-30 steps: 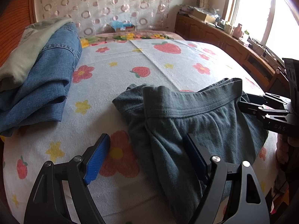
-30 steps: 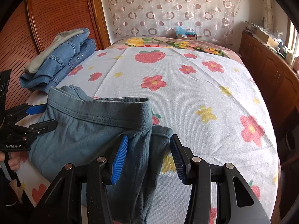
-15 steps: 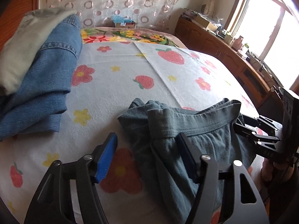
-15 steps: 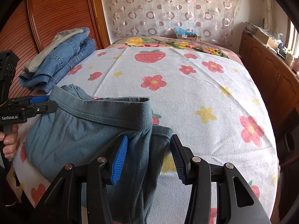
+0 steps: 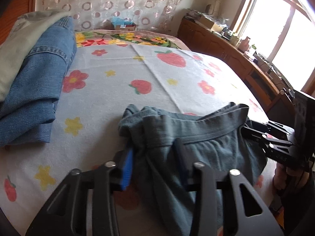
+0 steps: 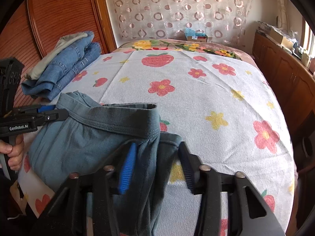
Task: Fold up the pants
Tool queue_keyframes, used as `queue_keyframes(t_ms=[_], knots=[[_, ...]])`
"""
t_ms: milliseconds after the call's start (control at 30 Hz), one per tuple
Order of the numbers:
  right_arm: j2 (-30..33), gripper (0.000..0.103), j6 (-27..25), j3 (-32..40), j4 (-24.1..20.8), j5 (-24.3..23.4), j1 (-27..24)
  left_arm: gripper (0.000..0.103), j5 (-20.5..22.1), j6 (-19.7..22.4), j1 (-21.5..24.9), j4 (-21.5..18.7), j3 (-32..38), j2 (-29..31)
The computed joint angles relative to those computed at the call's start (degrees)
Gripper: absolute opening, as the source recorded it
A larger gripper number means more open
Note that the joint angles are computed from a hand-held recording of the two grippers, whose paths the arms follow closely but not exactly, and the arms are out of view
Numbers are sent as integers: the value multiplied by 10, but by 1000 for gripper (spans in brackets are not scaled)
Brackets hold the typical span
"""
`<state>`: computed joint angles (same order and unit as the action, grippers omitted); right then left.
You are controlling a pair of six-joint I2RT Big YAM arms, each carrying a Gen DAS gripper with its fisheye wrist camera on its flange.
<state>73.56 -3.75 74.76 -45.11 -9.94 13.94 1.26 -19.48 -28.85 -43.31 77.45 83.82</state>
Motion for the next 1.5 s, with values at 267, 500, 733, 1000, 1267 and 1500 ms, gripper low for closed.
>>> queue_keyframes(t_ms=[267, 500, 733, 1000, 1267, 1500], knots=[[-17, 8, 26, -9, 0, -81, -22, 16, -38, 23, -21, 19, -14, -40], [-62, 7, 22, -23, 37, -98, -31, 16, -63, 35, -34, 39, -13, -79], [-90, 7, 21, -28, 57, -102, -33, 16, -93, 54, -43, 44, 3, -102], [-105, 7, 5, -18, 64, -97, -19, 16, -119, 66, -44, 36, 18, -115], [-99, 7, -9, -5, 82, -94, -6, 16, -151, 77, -47, 25, 29, -131], [-82, 7, -30, 0, 101, -97, 0, 16, -159, 83, -32, 28, 22, -144]])
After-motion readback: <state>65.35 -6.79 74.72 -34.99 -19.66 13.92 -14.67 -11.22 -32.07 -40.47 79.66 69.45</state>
